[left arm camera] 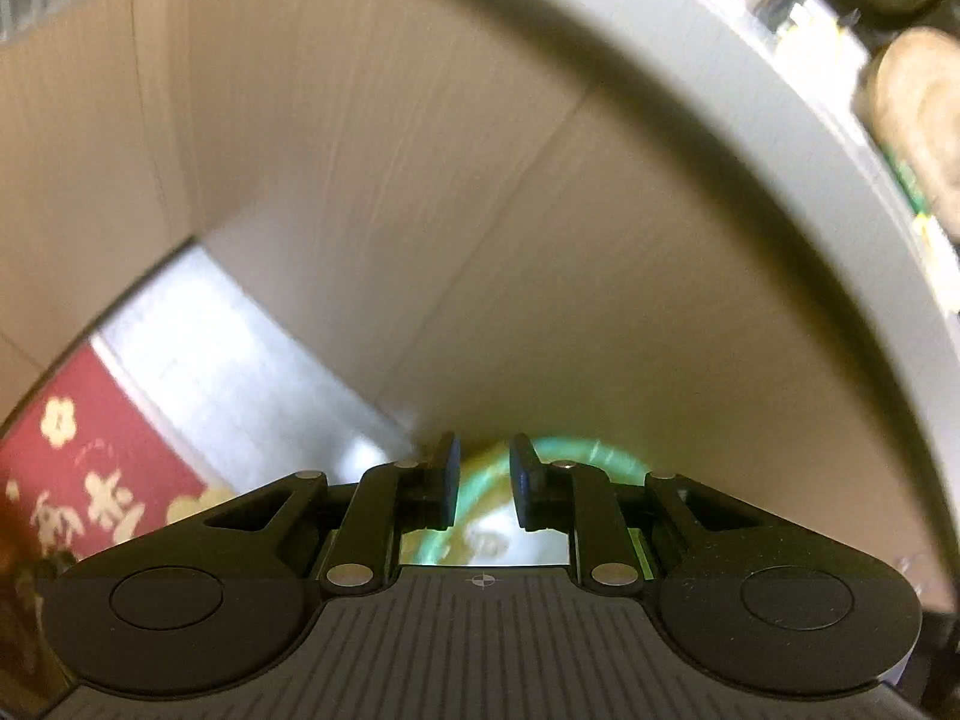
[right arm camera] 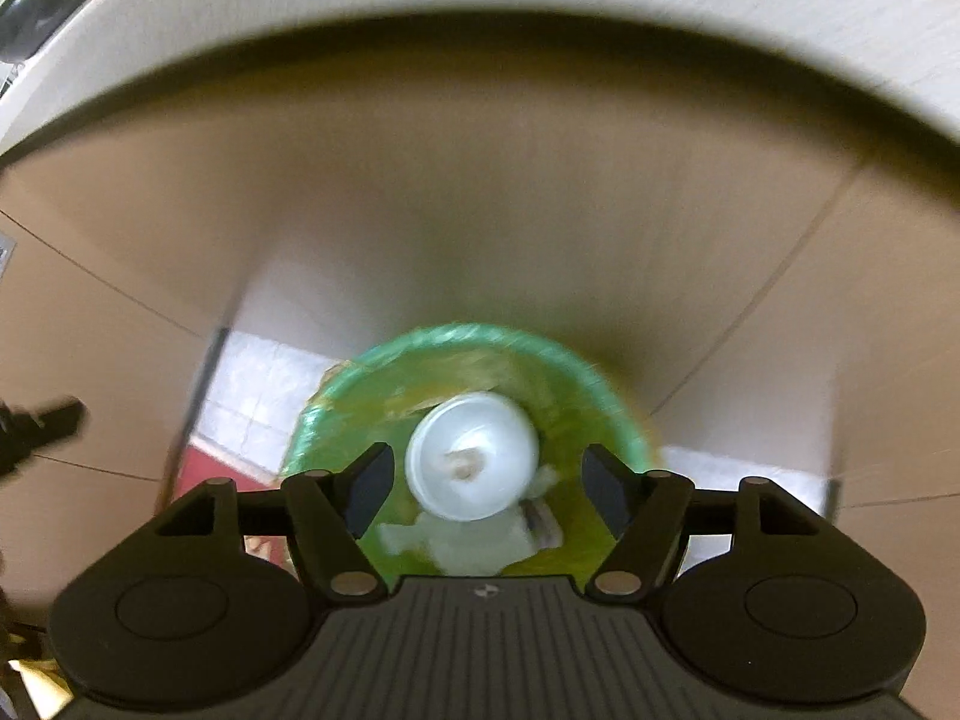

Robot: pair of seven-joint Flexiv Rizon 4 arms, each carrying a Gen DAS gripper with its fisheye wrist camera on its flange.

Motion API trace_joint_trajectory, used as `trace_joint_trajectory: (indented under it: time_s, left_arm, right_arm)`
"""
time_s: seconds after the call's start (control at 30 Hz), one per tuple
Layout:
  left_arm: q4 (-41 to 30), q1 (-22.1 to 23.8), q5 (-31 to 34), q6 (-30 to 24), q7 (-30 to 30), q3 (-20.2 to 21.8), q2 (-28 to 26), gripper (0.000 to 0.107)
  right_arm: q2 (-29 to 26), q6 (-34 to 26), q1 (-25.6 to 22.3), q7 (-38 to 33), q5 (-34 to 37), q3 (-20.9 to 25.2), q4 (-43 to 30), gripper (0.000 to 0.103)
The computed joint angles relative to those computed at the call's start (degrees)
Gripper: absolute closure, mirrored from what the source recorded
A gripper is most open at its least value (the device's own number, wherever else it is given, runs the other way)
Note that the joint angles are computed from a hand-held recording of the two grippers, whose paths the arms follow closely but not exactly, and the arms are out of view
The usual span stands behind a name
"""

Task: Collect trash
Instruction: 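Move both grippers back up to the counter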

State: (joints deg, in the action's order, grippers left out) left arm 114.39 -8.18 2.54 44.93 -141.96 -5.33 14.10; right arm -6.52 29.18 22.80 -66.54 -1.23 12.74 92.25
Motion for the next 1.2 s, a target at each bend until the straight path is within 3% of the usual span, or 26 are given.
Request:
trace_joint_trajectory:
  time_s: [0.2, 0.47, 0.6, 0.7, 0.77, 0.87, 0.97, 1.1, 1.2]
  left_arm:
    - [-10.0, 2.1, 5.4, -0.2, 1.1, -1.9, -1.5, 0.086]
    - [-24.6, 1.2, 10.3, 1.6, 3.7, -3.4, -7.5, 0.086]
    - [-28.7, -1.1, 10.5, 8.9, 4.7, -3.0, -11.4, 0.086]
    - [-31.3, -2.7, 8.7, 12.3, 7.4, -2.3, -14.6, 0.086]
    - [-32.4, -3.8, 6.1, 14.0, 9.8, -1.8, -16.7, 0.086]
    - [-35.7, -5.6, 3.4, 12.1, 12.3, -1.5, -20.1, 0.086]
    - [-42.9, -7.9, 1.5, 4.7, 12.3, -1.7, -25.4, 0.086]
    - [-54.3, -12.3, 2.9, -2.4, 16.6, -1.4, -33.8, 0.086]
    - [-64.5, -16.1, 5.0, -8.9, 18.1, 0.5, -40.6, 0.086]
  right_arm:
    - [4.5, 2.5, -1.2, 1.3, -7.0, -1.1, 0.7, 0.033]
    - [10.6, 11.4, -5.5, 10.4, -19.8, -2.2, 3.2, 0.032]
    - [13.1, 17.3, -10.5, 21.8, -40.1, -2.1, 7.5, 0.024]
    - [13.7, 16.5, -14.1, 28.9, -54.9, -2.3, 8.1, 0.022]
    - [13.3, 14.5, -15.3, 30.5, -59.8, -2.7, 7.0, 0.021]
    - [12.4, 12.6, -16.0, 31.1, -61.0, -3.7, 4.3, 0.021]
    - [10.3, 14.5, -16.1, 29.8, -57.2, -5.3, 1.2, 0.020]
    - [5.4, 20.2, -14.7, 18.3, -42.4, -6.9, -4.0, 0.014]
    - [-0.9, 22.7, -13.5, 3.2, -25.6, -7.0, -11.4, 0.014]
